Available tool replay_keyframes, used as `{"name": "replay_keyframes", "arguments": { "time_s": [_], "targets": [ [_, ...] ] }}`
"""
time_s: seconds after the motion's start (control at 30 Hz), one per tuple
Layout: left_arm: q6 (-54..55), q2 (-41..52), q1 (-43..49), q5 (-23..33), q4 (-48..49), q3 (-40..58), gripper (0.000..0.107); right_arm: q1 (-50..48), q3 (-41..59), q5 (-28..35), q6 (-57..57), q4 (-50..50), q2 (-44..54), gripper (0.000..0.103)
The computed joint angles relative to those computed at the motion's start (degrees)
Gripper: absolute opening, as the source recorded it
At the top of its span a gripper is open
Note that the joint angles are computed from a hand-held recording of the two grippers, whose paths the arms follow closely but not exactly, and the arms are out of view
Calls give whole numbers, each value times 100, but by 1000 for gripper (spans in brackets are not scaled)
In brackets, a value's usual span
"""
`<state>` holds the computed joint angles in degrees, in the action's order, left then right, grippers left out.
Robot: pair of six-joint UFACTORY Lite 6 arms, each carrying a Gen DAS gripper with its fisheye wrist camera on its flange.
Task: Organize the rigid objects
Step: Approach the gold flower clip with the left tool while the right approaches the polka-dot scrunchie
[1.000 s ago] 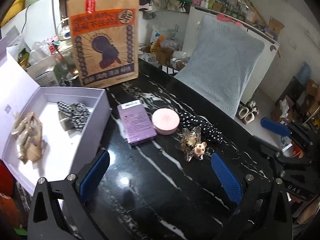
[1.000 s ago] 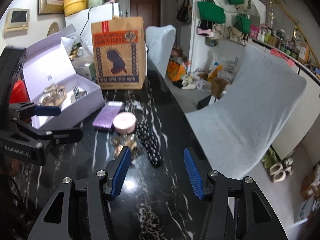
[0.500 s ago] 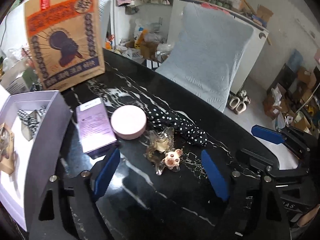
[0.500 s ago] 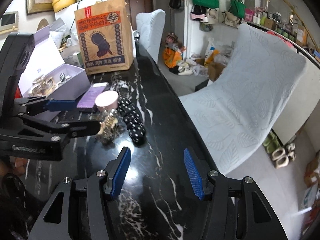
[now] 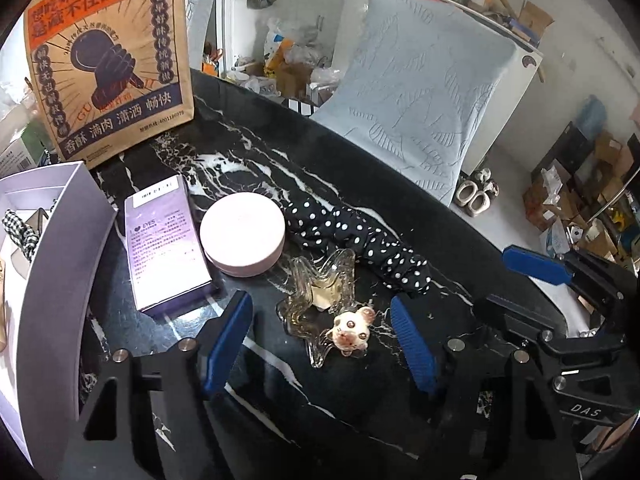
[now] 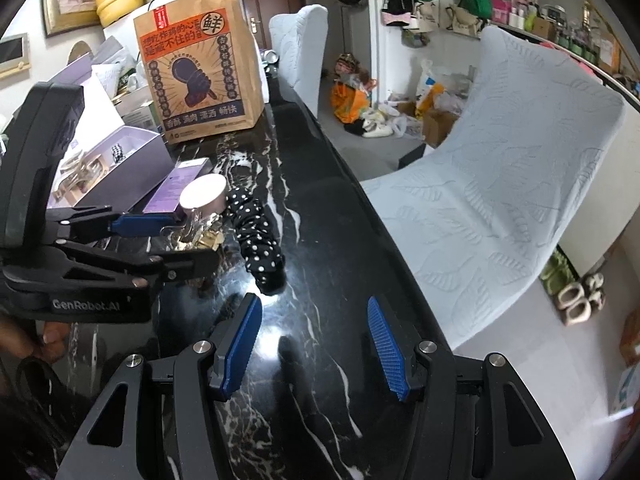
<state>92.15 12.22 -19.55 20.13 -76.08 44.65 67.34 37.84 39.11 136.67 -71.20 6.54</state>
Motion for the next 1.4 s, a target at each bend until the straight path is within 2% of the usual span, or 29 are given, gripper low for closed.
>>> {"name": "replay_keyframes", "arguments": {
  "time_s": [0.17,0.33,0.43,0.5,0.63,0.83,1.07,1.13,1.2,1.3,1.4],
  "targets": [
    [-58,243,-4,63,94,151,70,-297,92,-280,-77,-228,147,55],
    [123,229,-87,-152,-19,148,66,-467,222,-424,-59,-442,271,58],
    [679,68,-137,-334,-541,-64,48,-553,402,-475,-190,-577,405,60],
    [760,-5,-112,-334,-521,-142,46,-629,616,-500,-352,-629,617,60],
    [577,-90,377,172,-60,-219,44,-854,906,-539,-664,-593,963,60],
    [812,-475,1042,427,162,-640,41,-1132,1314,-744,-982,-673,1420,60],
    [1207,-564,1740,1074,247,-800,41,-1174,1936,-581,-1672,-362,1919,60],
    [1281,-549,1860,1284,210,-773,41,-1189,1989,-564,-1706,-361,1963,56],
    [1354,-580,1864,1390,164,-786,41,-1196,2021,-576,-1779,-325,1996,44],
    [1470,-700,1814,1496,189,-865,41,-1186,1950,-628,-1724,-411,1943,33],
    [1552,-788,1718,1500,149,-928,41,-1151,1953,-613,-1805,-366,1935,29]
  ]
}}
